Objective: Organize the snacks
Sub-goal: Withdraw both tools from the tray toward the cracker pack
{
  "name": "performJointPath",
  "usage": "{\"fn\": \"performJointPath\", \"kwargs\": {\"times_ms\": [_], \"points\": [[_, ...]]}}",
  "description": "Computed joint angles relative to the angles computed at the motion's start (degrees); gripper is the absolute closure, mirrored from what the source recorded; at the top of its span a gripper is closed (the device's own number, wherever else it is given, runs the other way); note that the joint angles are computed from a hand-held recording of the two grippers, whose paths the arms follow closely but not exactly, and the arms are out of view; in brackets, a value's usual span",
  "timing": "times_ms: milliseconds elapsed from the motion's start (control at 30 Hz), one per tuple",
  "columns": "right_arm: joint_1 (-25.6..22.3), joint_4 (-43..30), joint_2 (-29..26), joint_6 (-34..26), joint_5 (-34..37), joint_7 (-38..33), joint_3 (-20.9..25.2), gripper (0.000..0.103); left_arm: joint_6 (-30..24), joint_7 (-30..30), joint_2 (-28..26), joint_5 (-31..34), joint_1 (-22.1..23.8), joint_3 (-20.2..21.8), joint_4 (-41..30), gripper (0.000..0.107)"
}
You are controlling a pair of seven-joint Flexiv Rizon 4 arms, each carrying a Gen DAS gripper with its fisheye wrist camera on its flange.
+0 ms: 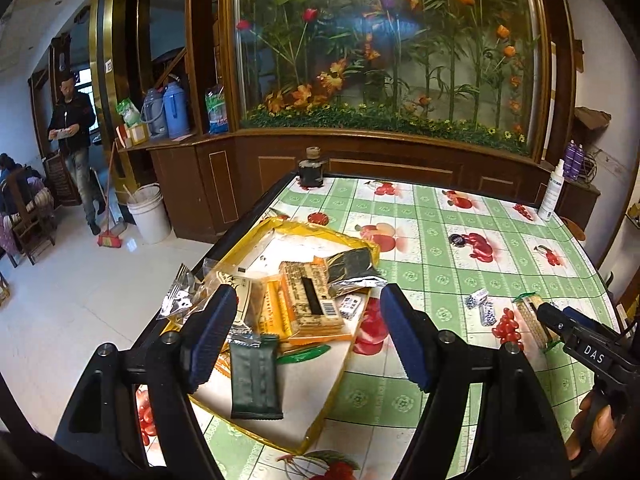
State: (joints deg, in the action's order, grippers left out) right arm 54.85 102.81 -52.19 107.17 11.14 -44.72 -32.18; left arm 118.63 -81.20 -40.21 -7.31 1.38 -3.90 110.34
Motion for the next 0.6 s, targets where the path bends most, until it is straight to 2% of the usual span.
{"fn": "performJointPath", "kwargs": {"times_ms": [200,600], "points": [[1.6,4.4,1.2,2.3,2.8,-1.1,-1.5,0.030,3.2,1.5,0.5,-2.1,-4.3,2.7,0.8,0.029],[4.2,10.8,3.0,5.6,9.8,-3.8,-2.9,0.027,6.0,3.3,2.1,-2.4,-6.0,1.9,2.9,0.026]]}}
